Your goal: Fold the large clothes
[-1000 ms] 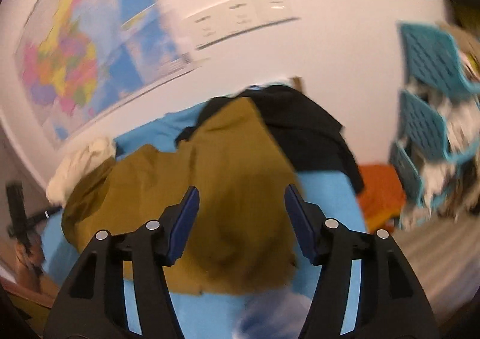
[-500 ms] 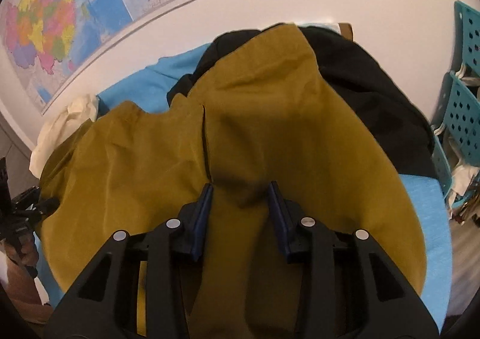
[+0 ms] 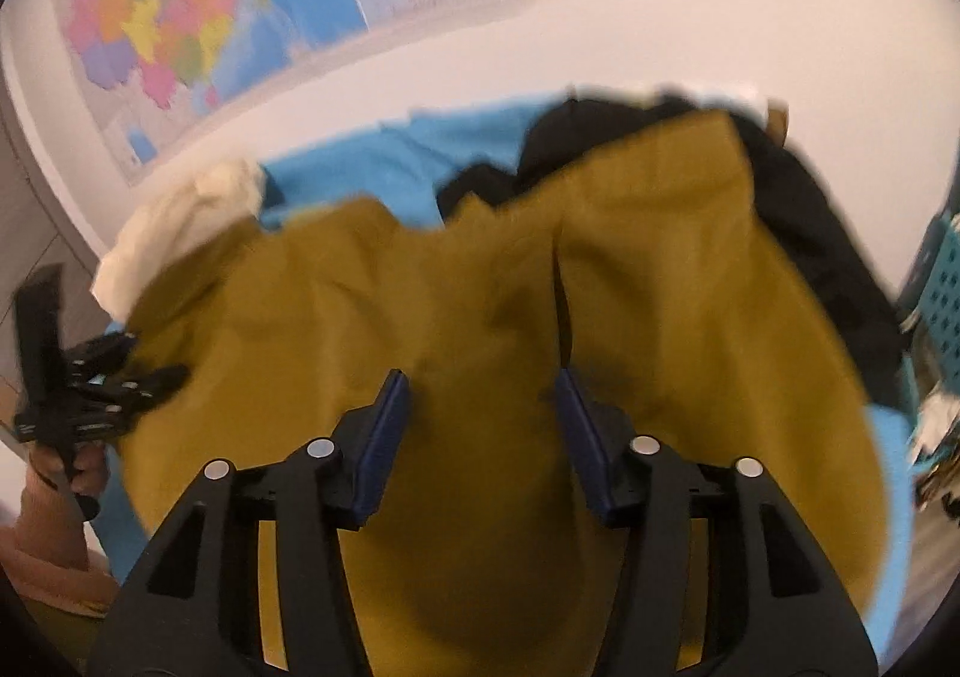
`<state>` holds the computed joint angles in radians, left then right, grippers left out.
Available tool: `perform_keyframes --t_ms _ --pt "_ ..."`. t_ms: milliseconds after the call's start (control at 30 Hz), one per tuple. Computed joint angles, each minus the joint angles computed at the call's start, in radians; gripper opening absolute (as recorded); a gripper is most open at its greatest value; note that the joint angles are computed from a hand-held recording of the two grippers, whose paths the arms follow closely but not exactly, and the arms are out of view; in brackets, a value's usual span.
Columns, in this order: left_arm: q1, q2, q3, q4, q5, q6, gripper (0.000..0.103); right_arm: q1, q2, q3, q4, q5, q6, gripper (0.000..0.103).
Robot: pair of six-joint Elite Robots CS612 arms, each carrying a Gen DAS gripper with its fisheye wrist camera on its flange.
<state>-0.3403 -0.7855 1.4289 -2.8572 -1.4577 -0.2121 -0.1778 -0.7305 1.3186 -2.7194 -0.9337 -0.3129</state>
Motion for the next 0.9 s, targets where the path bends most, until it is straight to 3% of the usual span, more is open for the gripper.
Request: perform_keyframes --t_ms 67,200,533,700,767,900 --pt "0.003 0.004 -0.007 0.006 -0.005 0.001 0.071 0.002 0.035 -0.048 0.070 0.015 0.010 0.047" --pt "0.018 0.025 -0.038 0.025 -0.044 -0.024 0.075 0.004 0.046 -0.066 0.079 0.009 0.042 0.046" --pt "0.001 -0.007 -0.003 0.031 0.004 -0.035 0.075 -0.031 -0.023 0.046 -0.027 0.097 0.081 0.059" --pt "-0.009 -0.044 0.053 -0.016 0.019 -0.030 0.075 -0.050 -0.059 0.111 -0.085 0.151 0.073 0.062" --pt "-0.009 -0.055 0.073 -0.029 0.018 -0.033 0.075 -0.054 -0.066 0.127 -0.087 0.162 0.063 0.069" --pt "-0.007 -0.054 0.080 -0.019 0.018 -0.043 0.076 -0.042 -0.052 0.112 -0.033 0.100 0.051 0.068"
